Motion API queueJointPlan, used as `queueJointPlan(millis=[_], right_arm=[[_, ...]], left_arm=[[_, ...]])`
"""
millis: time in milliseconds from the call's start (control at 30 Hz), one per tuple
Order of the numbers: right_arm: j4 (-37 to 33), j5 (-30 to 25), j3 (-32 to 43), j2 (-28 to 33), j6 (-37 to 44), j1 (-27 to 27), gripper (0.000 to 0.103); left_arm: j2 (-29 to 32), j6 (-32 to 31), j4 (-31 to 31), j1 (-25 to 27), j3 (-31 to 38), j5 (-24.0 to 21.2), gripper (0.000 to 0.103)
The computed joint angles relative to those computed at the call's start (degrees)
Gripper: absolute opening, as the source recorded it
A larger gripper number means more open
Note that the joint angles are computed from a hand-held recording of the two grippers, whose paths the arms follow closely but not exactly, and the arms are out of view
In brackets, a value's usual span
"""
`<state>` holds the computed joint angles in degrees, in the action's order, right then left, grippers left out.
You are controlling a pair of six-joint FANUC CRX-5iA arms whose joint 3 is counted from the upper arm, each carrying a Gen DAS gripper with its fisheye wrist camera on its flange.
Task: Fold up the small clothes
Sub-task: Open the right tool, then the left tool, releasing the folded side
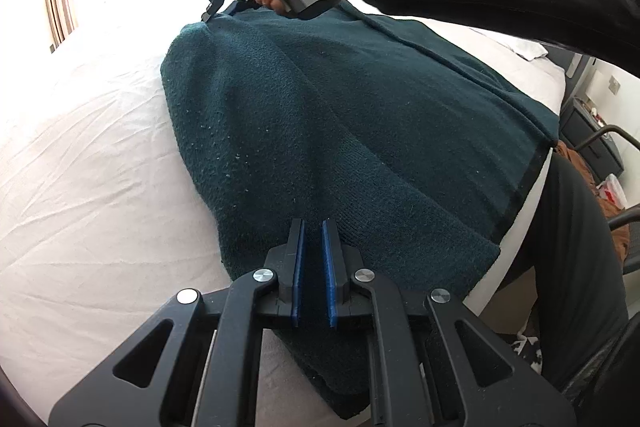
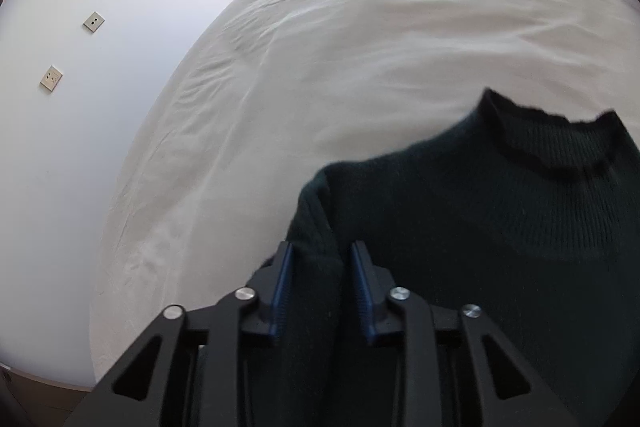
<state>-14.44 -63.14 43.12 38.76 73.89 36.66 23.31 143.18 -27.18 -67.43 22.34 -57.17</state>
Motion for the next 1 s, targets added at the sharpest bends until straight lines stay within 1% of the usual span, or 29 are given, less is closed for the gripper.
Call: queueJointPlan(millis=[33, 67, 167, 200, 233, 267, 300, 333, 367, 467, 500, 533, 600, 633, 667, 700, 733, 800, 833, 867, 900, 967, 1000], right_arm=[[0.7, 1.1, -0.4, 0.1, -0.8, 0.1, 0.021], [1.5, 2.8, -1.4, -0.1, -2.3, 0.0, 0.016], [1.3, 6.6, -4.5, -1.5, -5.7, -0.4, 0.016], [3.7, 7.3, -6.3, -2.6, -7.4, 0.2, 0.016], [6.8, 8.1, -8.6, -4.1, -9.0, 1.1, 0.024], [7.9, 10.3, -12.3, -7.0, -8.9, 1.7, 0.029], [6.1, 14.3, -16.1, -9.9, -5.9, 1.8, 0.029], [1.2, 15.5, -18.5, -12.7, -1.7, 1.3, 0.029], [-4.4, 15.8, -21.2, -15.8, 2.7, 0.8, 0.029], [-14.3, 15.4, -28.6, -23.0, 12.0, 1.4, 0.029], [-16.7, 14.7, -30.3, -24.4, 13.4, 1.7, 0.033], [-17.8, 14.0, -32.0, -25.5, 13.8, 2.4, 0.037], [-18.6, 13.3, -35.8, -27.2, 14.5, 4.2, 0.040], [-17.5, 14.2, -38.0, -28.0, 14.5, 5.4, 0.045], [-16.2, 18.1, -41.7, -29.9, 15.6, 6.7, 0.046], [-16.2, 20.7, -44.1, -31.5, 17.0, 7.0, 0.046], [-15.7, 20.8, -45.2, -32.7, 15.8, 7.0, 0.046], [-15.9, 19.3, -45.3, -33.7, 10.4, 6.4, 0.046], [-18.0, 19.3, -46.4, -35.6, 9.3, 5.5, 0.049], [-21.3, 20.0, -48.8, -39.0, 10.8, 4.7, 0.053], [-23.0, 21.0, -50.7, -41.4, 12.5, 4.6, 0.056], [-23.7, 23.6, -55.5, -46.3, 13.6, 5.9, 0.063], [-25.1, 22.6, -56.6, -47.5, 14.8, 4.9, 0.066]], left_arm=[[0.0, 0.0, 0.1, 0.0, -0.1, 0.0, 0.008], [-0.1, -0.1, 0.1, 0.0, -0.1, -0.1, 0.008], [0.2, 0.0, -0.2, -0.3, 0.6, -1.1, 0.008], [0.4, 0.2, -0.4, -0.5, 0.8, -1.4, 0.008], [0.5, 0.6, -0.7, -0.7, 1.1, -1.7, 0.008], [0.7, 1.1, -1.2, -0.9, 1.5, -2.2, 0.009], [0.9, 1.3, -1.4, -1.1, 1.9, -2.7, 0.009], [1.2, 1.5, -1.6, -1.2, 2.3, -3.1, 0.009], [1.2, 1.6, -1.6, -1.3, 2.4, -3.3, 0.008], [1.5, 2.1, -1.2, -1.2, 3.1, -4.1, 0.009], [1.9, 2.0, -1.3, -1.4, 3.8, -5.1, 0.009], [2.3, 1.9, -1.6, -1.7, 4.7, -6.3, 0.009], [3.3, 2.2, -2.7, -2.6, 6.6, -8.9, 0.009], [3.6, 2.9, -3.3, -3.1, 7.1, -9.7, 0.009], [3.7, 3.8, -4.0, -3.4, 7.2, -9.8, 0.009], [3.6, 4.5, -4.6, -3.7, 6.9, -9.5, 0.009], [3.5, 5.1, -4.9, -3.8, 6.6, -9.2, 0.009], [3.2, 6.5, -3.8, -3.3, 6.4, -9.0, 0.009], [3.0, 7.1, -3.4, -3.2, 6.3, -9.0, 0.009], [2.8, 8.3, -3.1, -3.1, 6.4, -9.0, 0.009], [2.7, 8.6, -3.0, -2.9, 6.2, -8.8, 0.009], [3.3, 9.3, -4.1, -3.7, 7.3, -10.3, 0.009], [3.7, 9.5, -4.7, -4.1, 7.7, -10.9, 0.009]])
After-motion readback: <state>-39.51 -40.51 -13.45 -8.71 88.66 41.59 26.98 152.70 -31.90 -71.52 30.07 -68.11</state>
